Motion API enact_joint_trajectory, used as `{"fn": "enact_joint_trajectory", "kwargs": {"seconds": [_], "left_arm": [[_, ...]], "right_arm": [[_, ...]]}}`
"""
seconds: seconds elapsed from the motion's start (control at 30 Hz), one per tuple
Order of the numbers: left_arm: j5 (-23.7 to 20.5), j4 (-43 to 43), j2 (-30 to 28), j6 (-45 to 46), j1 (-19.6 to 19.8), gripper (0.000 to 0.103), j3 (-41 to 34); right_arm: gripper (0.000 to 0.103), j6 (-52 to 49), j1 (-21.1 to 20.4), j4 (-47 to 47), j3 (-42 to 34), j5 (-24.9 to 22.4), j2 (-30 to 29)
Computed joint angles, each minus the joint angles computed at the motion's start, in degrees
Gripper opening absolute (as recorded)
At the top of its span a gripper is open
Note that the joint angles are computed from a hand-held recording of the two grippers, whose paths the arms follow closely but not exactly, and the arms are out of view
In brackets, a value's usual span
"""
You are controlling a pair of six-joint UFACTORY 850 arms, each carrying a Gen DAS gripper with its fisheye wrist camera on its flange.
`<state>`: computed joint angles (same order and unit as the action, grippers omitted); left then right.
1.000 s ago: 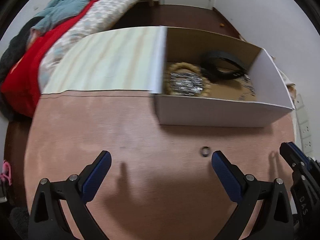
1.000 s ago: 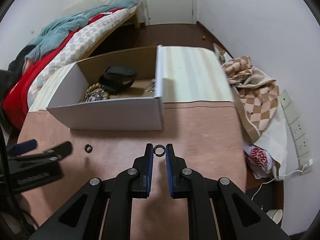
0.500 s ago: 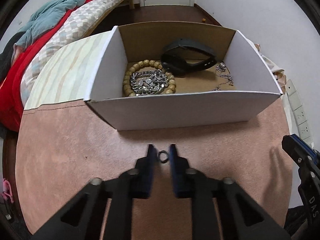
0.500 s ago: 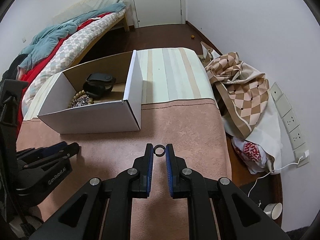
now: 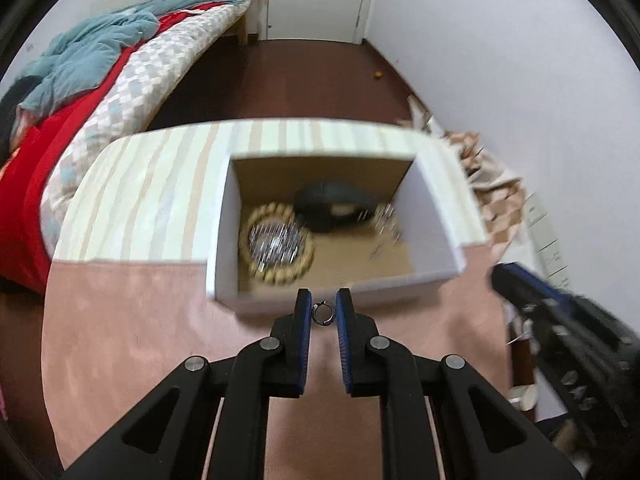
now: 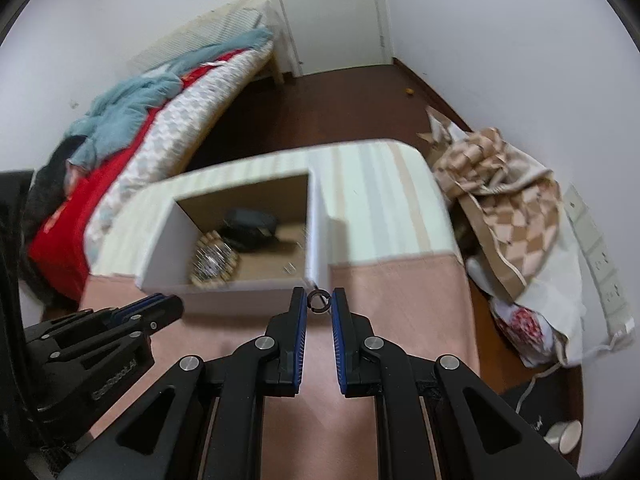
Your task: Organize jewelry
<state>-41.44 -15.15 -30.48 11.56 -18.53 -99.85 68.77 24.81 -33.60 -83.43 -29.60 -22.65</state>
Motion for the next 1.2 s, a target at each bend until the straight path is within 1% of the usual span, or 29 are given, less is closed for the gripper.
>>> {"fn": "enact_joint_trajectory", "kwargs": {"seconds": [0.1, 0.2, 0.23, 0.27, 0.33, 0.43, 0.47, 0.5, 0.53, 0.57, 0.6, 0.63, 0.67, 0.77, 0.83, 0.87, 0.9, 0.93, 1.03, 1.1, 1.17, 1.2], "left_arm": [[-5.6, -1.5, -5.5, 1.1, 0.8, 0.010, -9.1], [-10.7, -0.9, -11.7, 0.2, 1.4, 0.010, -18.4], [-12.9, -1.3, -13.8, -0.2, 1.6, 0.010, -21.7], [-15.1, -1.9, -15.8, -0.6, 1.8, 0.010, -24.8], [-18.1, -1.2, -18.6, -2.8, 1.9, 0.010, -29.4], [-21.6, -1.1, -21.8, -5.1, 2.2, 0.011, -34.6], [-22.3, -1.0, -22.3, -5.7, 2.3, 0.012, -35.5], [-22.8, -0.9, -22.7, -6.1, 2.4, 0.016, -36.3], [-22.6, -0.3, -22.6, -6.5, 2.5, 0.020, -36.3], [-22.3, 0.3, -22.4, -6.8, 2.5, 0.037, -36.0], [-21.8, 0.8, -22.0, -7.1, 2.6, 0.060, -35.5], [-20.8, 0.7, -21.2, -7.1, 2.8, 0.068, -34.4], [-20.0, 1.3, -20.5, -7.6, 2.8, 0.071, -33.5], [-18.9, 2.9, -19.2, -8.3, 3.1, 0.072, -31.9], [-17.4, 5.2, -17.7, -9.0, 3.0, 0.083, -29.7], [-16.0, 6.6, -16.1, -9.4, 2.9, 0.093, -27.2], [-15.1, 7.4, -15.3, -9.7, 3.0, 0.096, -25.9], [-13.7, 8.6, -13.8, -10.2, 3.0, 0.097, -23.6], [-10.0, 12.3, -9.8, -12.1, 2.9, 0.101, -17.4], [-7.0, 14.2, -7.0, -13.2, 2.8, 0.103, -13.0], [-5.4, 15.7, -5.0, -13.9, 2.6, 0.103, -10.0], [-5.0, 16.4, -4.0, -14.4, 2.6, 0.103, -8.6]], "right_arm": [[0.013, -9.0, -1.8, 7.7, -5.4, 1.1, -3.0], [0.013, -21.0, -3.7, 18.7, -12.2, 0.1, -7.7], [0.013, -26.3, -4.4, 23.9, -14.8, -1.0, -9.6], [0.013, -29.1, -4.9, 26.9, -17.0, -2.2, -11.2], [0.013, -35.4, -5.7, 32.6, -21.2, -5.1, -14.4], [0.013, -40.0, -6.7, 37.7, -26.6, -9.9, -18.3], [0.014, -40.4, -6.9, 38.8, -27.4, -10.7, -18.9], [0.016, -40.9, -7.2, 40.1, -28.4, -11.7, -19.7], [0.020, -41.2, -7.4, 40.9, -29.0, -12.3, -20.1], [0.031, -40.8, -7.6, 41.2, -29.2, -12.5, -20.2], [0.039, -40.6, -7.7, 41.5, -28.7, -12.0, -19.8], [0.040, -40.4, -7.8, 41.7, -28.3, -11.5, -19.5], [0.040, -39.8, -7.8, 41.5, -27.7, -11.0, -18.9], [0.041, -38.2, -7.6, 40.0, -26.2, -10.1, -17.3], [0.044, -36.0, -7.3, 37.2, -25.8, -10.2, -16.5], [0.048, -33.6, -6.8, 34.2, -25.2, -10.5, -15.9], [0.051, -31.7, -6.3, 31.5, -24.9, -10.9, -15.4], [0.052, -30.4, -6.0, 29.5, -24.8, -11.4, -15.2], [0.064, -25.0, -4.6, 22.3, -23.7, -14.0, -13.9], [0.084, -21.1, -3.3, 16.4, -23.5, -17.4, -13.4], [0.096, -18.9, -2.3, 13.0, -22.7, -19.5, -12.6], [0.099, -18.2, -1.8, 12.0, -22.4, -20.5, -12.3]]}}
